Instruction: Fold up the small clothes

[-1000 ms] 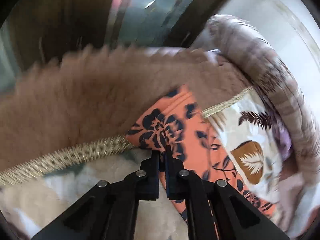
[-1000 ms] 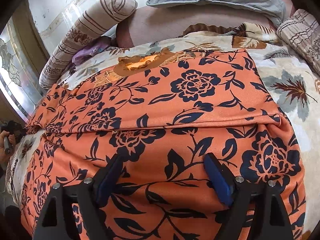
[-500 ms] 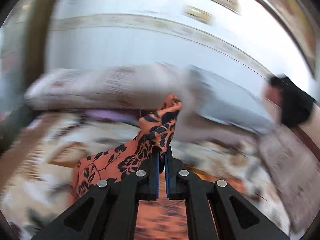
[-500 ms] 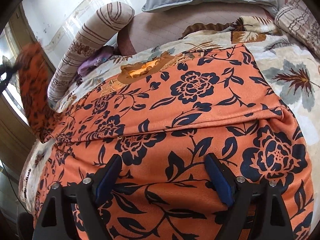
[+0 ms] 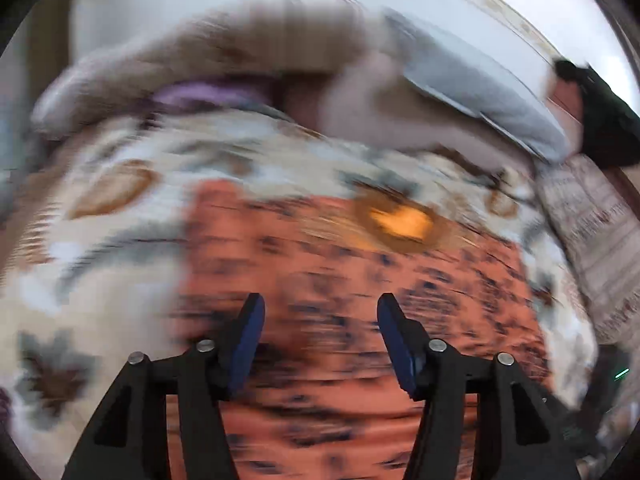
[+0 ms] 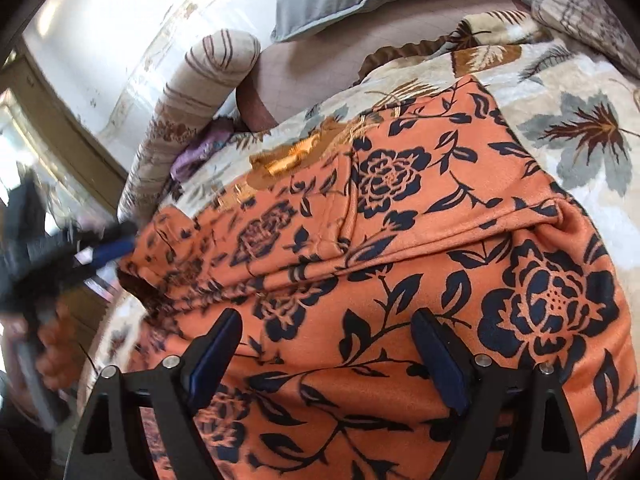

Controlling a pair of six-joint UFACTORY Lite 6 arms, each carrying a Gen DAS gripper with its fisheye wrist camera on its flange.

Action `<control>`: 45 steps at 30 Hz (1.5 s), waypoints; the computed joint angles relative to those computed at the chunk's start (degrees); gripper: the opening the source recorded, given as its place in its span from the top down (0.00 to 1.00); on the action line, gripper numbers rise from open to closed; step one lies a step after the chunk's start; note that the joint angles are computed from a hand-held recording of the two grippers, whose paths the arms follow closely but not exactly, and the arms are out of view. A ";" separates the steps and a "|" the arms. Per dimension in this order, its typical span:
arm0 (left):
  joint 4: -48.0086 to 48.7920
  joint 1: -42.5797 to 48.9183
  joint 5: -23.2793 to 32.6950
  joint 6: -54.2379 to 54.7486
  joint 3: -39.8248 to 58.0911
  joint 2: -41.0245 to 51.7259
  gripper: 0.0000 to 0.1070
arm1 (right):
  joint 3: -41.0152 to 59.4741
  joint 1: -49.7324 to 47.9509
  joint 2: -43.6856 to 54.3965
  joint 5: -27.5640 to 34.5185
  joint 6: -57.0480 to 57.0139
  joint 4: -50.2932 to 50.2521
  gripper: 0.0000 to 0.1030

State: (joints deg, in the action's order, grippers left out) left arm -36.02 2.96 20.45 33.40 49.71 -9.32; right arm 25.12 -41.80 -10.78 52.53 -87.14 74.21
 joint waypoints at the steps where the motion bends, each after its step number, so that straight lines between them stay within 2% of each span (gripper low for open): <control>1: -3.24 3.20 -1.24 4.76 -1.27 -0.92 0.40 | 1.62 -1.36 0.31 3.07 2.48 -0.95 0.14; 3: -8.98 10.05 -3.19 12.98 -3.07 -0.98 0.40 | 5.70 -0.30 1.07 4.73 7.34 -1.47 0.14; 5: -15.95 15.12 -4.09 21.01 -3.65 2.00 0.40 | 12.17 4.69 5.34 1.70 12.38 -2.46 0.14; 8: -28.84 21.98 -0.61 34.10 -4.28 6.23 0.40 | 25.16 13.22 17.55 -3.69 23.16 -6.93 0.15; 10: -35.00 23.97 0.33 40.73 -5.83 6.77 0.40 | 30.67 17.70 23.02 -8.02 31.50 -12.89 0.23; 11: -39.02 24.67 0.58 45.24 -6.89 7.02 0.40 | 32.29 20.31 24.42 -9.92 34.21 -16.15 0.37; 12: -43.00 25.44 0.78 50.11 -8.03 7.32 0.40 | 32.56 22.55 24.17 -12.10 36.16 -19.14 0.46; 13: -45.78 25.87 0.85 53.67 -8.77 7.62 0.40 | 32.26 24.17 23.58 -13.66 37.37 -21.25 0.49; 14: -49.06 25.38 0.40 57.26 -9.04 8.76 0.40 | 32.28 25.62 23.13 -14.74 39.32 -23.87 0.61; 15: -49.94 25.67 0.66 58.46 -9.26 8.91 0.40 | 32.54 27.11 22.81 -15.78 42.07 -27.29 0.70; 16: -50.21 26.06 0.99 58.87 -9.36 9.10 0.40 | 32.85 27.96 22.64 -16.02 43.66 -29.43 0.73; 17: -51.14 25.89 0.98 59.23 -9.36 9.14 0.40 | 33.12 28.77 22.32 -16.32 45.30 -31.51 0.84; 18: -52.02 26.12 1.21 60.12 -9.64 8.88 0.40 | 33.81 29.71 22.00 -16.08 46.87 -33.65 0.88; 22: -55.67 26.25 1.43 64.69 -11.33 7.26 0.40 | 32.18 33.33 14.48 -18.87 50.92 -38.95 0.90; 27: -55.40 26.91 2.02 64.45 -11.75 6.91 0.40 | 32.73 30.39 4.75 -20.10 54.57 -46.02 0.90; 29: -55.02 26.47 2.13 63.77 -11.53 7.09 0.40 | 32.64 27.32 5.55 -19.61 52.95 -46.12 0.90; 30: -55.14 25.84 1.71 63.94 -11.61 6.85 0.40 | 32.00 24.73 7.38 -18.26 49.12 -42.98 0.89; 34: -48.30 23.65 1.34 57.65 -10.00 5.35 0.40 | 26.05 20.88 13.82 -21.26 38.89 -34.76 0.86; 37: -39.51 21.92 0.88 47.11 -6.50 5.91 0.40 | 22.71 17.60 13.54 -21.11 30.62 -26.32 0.86; 42: -29.59 13.92 -4.19 39.38 -4.68 6.35 0.40 | 19.70 17.93 7.51 -23.99 27.68 -24.81 0.88; 45: -26.50 13.35 -3.16 36.14 -4.50 7.11 0.40 | 22.06 19.09 6.90 -25.32 32.41 -29.63 0.88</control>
State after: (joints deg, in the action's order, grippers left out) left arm -62.52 16.30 17.29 69.54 45.21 -2.21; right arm 47.18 -22.71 -3.89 27.21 -54.73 44.59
